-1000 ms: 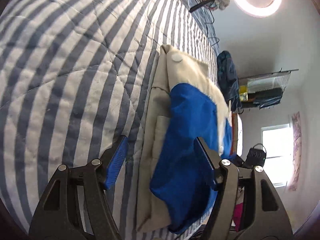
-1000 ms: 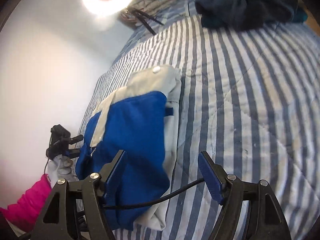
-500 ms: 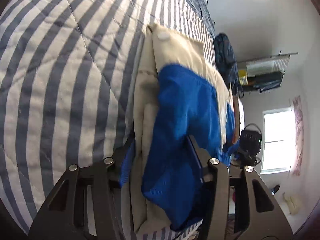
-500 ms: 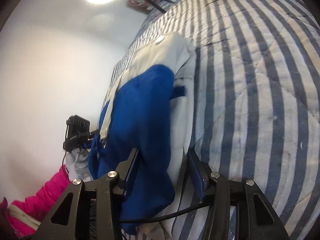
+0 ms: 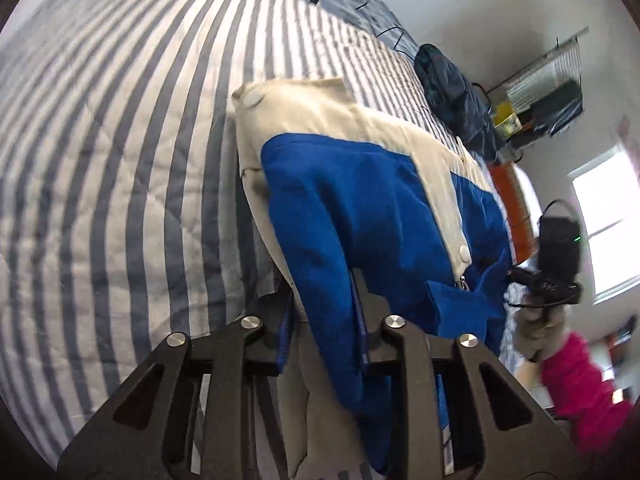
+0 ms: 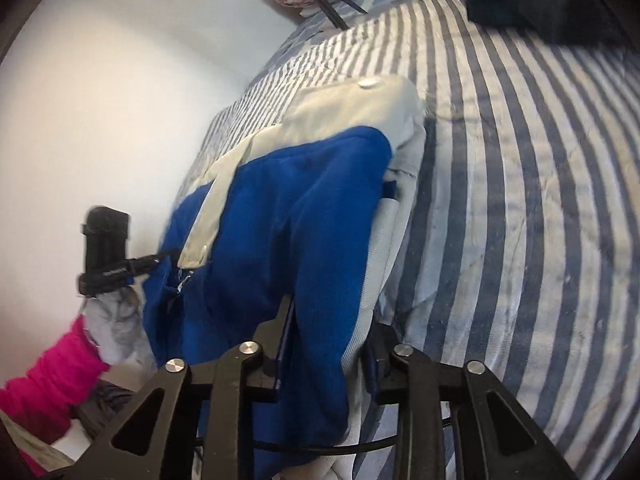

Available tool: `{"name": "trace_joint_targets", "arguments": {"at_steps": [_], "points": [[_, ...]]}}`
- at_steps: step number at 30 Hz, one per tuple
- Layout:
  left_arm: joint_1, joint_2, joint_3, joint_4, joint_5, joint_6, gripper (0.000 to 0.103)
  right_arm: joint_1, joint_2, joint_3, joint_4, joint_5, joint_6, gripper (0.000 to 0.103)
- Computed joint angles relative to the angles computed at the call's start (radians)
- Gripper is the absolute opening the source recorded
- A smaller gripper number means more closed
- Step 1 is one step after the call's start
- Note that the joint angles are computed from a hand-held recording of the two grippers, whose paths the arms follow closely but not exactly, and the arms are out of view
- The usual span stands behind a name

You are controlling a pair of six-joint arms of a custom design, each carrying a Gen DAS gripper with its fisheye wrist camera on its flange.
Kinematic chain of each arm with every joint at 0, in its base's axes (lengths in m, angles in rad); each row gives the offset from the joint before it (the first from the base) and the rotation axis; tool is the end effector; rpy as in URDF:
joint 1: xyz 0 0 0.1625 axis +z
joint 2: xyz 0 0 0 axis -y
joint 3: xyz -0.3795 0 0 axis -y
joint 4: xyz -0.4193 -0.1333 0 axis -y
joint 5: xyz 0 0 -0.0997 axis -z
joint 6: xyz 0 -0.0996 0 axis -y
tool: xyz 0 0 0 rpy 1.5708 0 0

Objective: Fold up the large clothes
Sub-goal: 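Grasp the bundle's side edges with both grippers, then lift the bundle with both grippers and carry it along the bed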

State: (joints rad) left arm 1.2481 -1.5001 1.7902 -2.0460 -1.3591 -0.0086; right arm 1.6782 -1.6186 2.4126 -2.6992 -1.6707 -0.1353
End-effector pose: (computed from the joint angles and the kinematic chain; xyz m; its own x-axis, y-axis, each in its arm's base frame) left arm -0.0264 -0.5653 0.3437 -0.9421 0.2653 -0.2049 0.3036 0.9345 -0.1858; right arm 0.1658 -0.3870 0.1816 -0.9701 -0.2001 0.1376 -0.2342 0.9206 -0.3125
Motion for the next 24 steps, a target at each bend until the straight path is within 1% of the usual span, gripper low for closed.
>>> {"name": "trace_joint_targets", "arguments": {"at_steps": [4, 7, 9, 12, 17, 19, 20, 24], "points": [[-0.040, -0.024, 0.027, -0.026, 0.040, 0.024, 0.020, 0.108, 0.027, -0.021, -0.017, -0.128, 0.035, 0.022], [-0.063, -0.032, 0.035, -0.041, 0.052, 0.039, 0.019, 0.162, 0.036, -0.029, -0.031, -0.185, 0.036, 0.020], [-0.074, -0.046, 0.040, -0.039, 0.045, 0.042, 0.018, 0.193, 0.030, -0.030, -0.032, -0.211, 0.029, 0.019], [-0.088, -0.048, 0.039, -0.046, 0.019, 0.040, 0.018, 0.212, 0.009, -0.030, -0.026, -0.233, 0.014, 0.018], [-0.122, -0.024, 0.029, -0.053, -0.013, 0.066, 0.018, 0.231, -0.068, -0.009, -0.006, -0.258, 0.009, 0.018], [-0.146, -0.010, 0.025, -0.059, -0.016, 0.079, 0.018, 0.248, -0.090, -0.015, 0.001, -0.292, 0.008, 0.017], [-0.158, 0.006, 0.017, -0.066, -0.024, 0.085, 0.018, 0.251, -0.079, -0.024, -0.011, -0.303, 0.006, 0.017], [-0.189, 0.070, -0.018, -0.099, -0.054, 0.100, 0.017, 0.243, -0.156, -0.020, 0.012, -0.333, -0.011, 0.017]]}}
